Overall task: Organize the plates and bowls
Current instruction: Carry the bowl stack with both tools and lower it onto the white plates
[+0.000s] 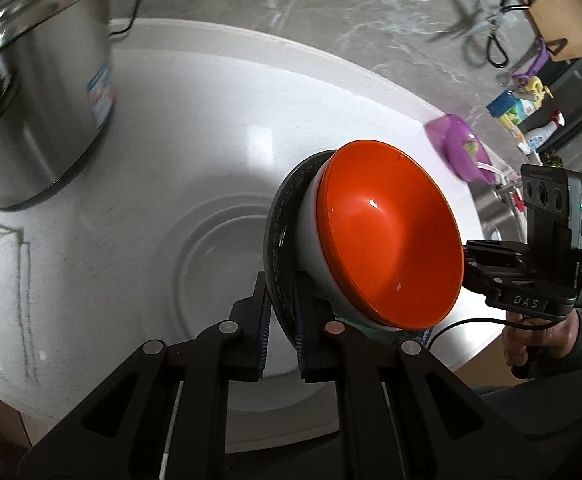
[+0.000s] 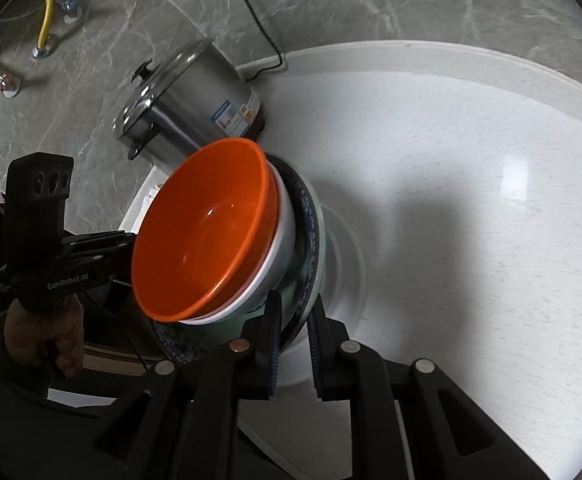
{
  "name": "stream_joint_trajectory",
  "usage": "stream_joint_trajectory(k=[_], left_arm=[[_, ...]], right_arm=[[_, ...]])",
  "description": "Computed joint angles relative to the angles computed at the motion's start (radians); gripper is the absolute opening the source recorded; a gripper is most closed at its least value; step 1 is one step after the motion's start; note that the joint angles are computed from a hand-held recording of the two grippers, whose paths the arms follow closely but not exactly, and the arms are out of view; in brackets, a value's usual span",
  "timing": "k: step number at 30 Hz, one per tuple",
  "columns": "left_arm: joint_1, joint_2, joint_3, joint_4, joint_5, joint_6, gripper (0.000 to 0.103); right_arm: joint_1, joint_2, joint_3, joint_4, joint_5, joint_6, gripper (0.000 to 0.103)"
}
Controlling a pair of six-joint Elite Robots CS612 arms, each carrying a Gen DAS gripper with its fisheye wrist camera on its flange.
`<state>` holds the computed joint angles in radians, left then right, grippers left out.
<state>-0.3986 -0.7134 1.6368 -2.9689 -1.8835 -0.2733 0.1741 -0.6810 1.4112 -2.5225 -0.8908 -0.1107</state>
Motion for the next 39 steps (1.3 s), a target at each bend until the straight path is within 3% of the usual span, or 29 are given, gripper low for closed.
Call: stream_joint_trajectory(k=[16, 25, 30, 39], left_arm=[[0.071, 0.092, -0.045, 0.037, -0.053, 0.085, 0.007], [0.081, 0.125, -0.076, 0.056, -0.071, 0.121, 0.008], [0.069, 0.141, -0.098, 0.071, -0.067, 0.112, 0.008], [0.072, 0.145, -0.093, 0.061, -0.073, 0.117, 0.008]], right_arm=[[0.052, 0.075, -0.072, 0.033, -0.067, 0.069, 0.015], [0.06, 0.09, -0.088, 0.049, -0.093, 0.088, 0.015], [0.065, 0.098, -0.094, 0.045, -0.096, 0.103, 0.015], [0.07, 0.097, -0.086, 0.021, -0.11, 0.111, 0.015]])
